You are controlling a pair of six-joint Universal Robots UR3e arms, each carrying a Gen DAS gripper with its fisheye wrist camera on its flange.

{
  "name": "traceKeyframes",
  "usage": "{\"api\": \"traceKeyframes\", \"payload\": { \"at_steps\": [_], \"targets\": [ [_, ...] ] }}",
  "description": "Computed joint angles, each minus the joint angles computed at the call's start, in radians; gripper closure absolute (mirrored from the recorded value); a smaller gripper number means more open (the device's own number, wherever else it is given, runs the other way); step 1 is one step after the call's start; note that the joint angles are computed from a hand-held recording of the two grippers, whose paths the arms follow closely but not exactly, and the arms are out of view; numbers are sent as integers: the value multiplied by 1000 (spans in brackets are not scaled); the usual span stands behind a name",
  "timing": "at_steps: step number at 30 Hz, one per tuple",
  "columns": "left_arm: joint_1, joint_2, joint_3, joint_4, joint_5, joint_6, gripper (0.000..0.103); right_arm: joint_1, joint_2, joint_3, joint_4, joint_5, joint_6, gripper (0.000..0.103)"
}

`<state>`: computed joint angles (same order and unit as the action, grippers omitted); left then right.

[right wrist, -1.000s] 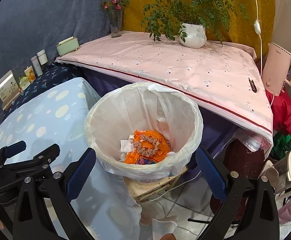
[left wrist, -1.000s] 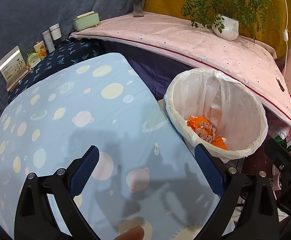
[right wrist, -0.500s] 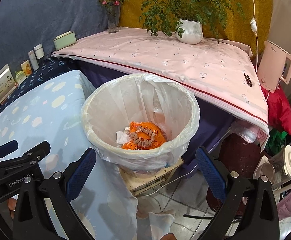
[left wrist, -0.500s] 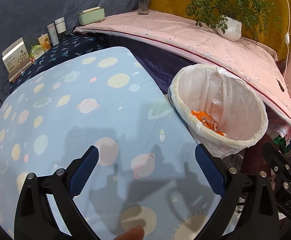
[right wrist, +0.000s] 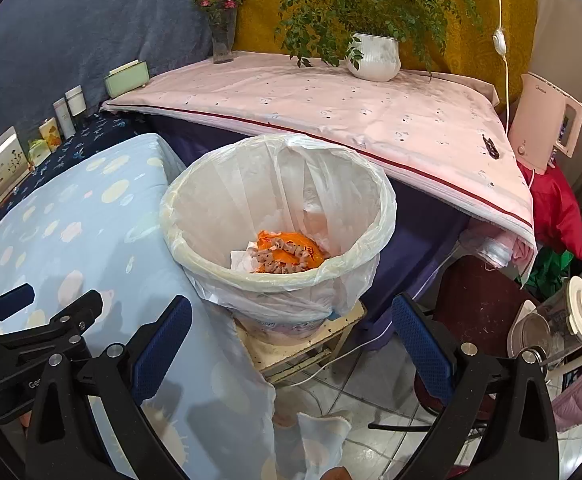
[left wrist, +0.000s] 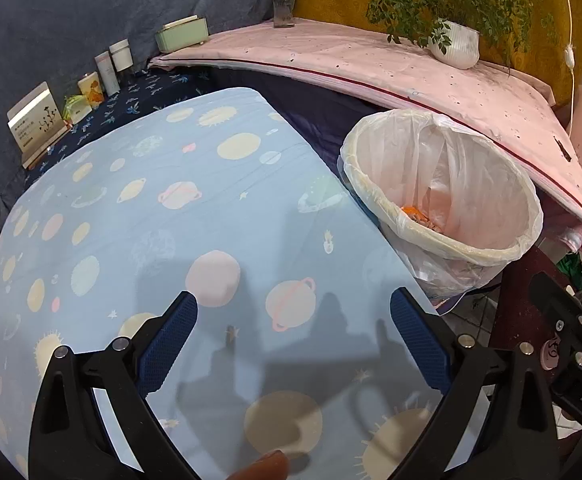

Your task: Collect trash

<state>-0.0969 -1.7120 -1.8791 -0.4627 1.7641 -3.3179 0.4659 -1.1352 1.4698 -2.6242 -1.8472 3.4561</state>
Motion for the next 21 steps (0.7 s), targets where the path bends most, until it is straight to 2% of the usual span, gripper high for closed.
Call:
{"api": "traceKeyframes", "payload": {
  "at_steps": [21],
  "targets": [
    [-40, 2, -4, 8, 51, -56, 10, -9, -16, 34, -34, 12, -33, 7]
  ]
}}
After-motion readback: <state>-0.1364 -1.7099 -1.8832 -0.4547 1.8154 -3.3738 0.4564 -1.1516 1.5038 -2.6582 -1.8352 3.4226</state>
